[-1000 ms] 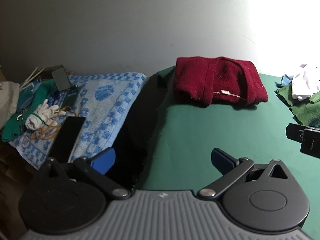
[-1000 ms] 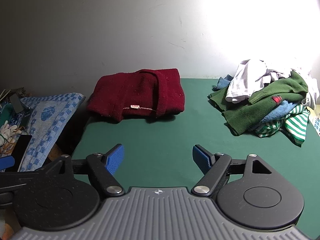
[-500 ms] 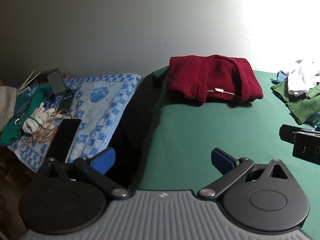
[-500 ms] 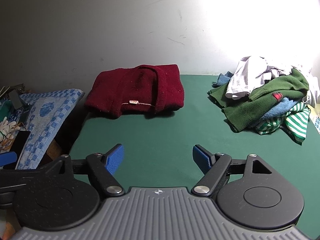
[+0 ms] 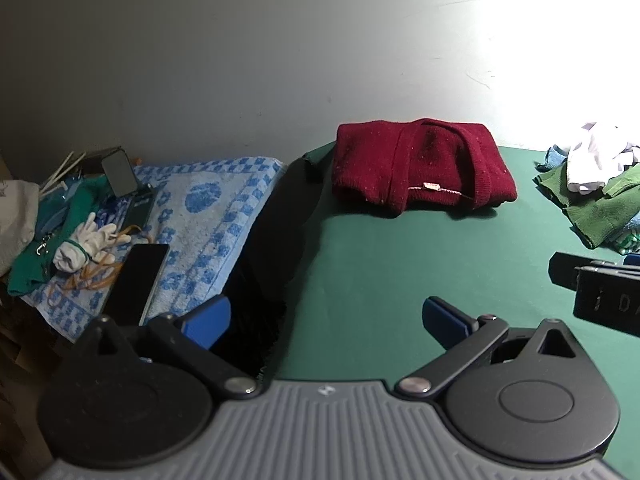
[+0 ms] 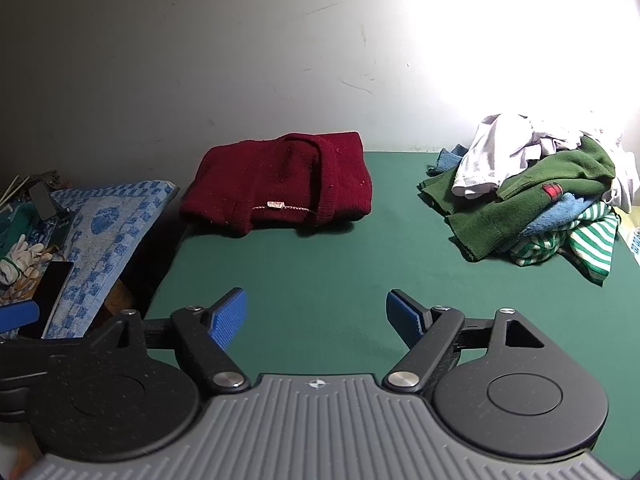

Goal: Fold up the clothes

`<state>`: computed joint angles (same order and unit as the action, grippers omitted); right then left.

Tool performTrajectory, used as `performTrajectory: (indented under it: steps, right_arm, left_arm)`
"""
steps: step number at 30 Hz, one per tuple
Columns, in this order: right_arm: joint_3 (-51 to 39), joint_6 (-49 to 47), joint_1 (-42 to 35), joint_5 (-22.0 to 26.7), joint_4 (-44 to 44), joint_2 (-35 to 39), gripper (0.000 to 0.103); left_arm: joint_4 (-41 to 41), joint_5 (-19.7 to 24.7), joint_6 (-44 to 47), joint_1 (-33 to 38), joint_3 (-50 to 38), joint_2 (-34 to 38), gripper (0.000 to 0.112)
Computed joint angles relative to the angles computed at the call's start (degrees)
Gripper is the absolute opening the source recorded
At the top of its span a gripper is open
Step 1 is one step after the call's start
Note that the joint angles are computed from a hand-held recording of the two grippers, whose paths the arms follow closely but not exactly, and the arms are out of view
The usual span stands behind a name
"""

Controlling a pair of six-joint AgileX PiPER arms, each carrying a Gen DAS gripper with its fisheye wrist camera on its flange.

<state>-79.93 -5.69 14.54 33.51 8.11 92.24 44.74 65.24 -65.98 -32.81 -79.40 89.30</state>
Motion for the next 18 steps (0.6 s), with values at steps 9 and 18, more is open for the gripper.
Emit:
performTrajectory:
  steps: [9,18]
  right_arm:
    - [1.11,-1.21,-0.22,-0.18,1.27,-1.03,0.08]
    - [1.25,-1.67,-0.33,-0.3,2.02,-1.01,0.08]
  left_arm:
    - [0.58,1.23,-1.09,-1.22,-0.24,-0.01,0.102]
    - [0.97,1.35,-1.49,-1.56,-0.14,0.1,0.102]
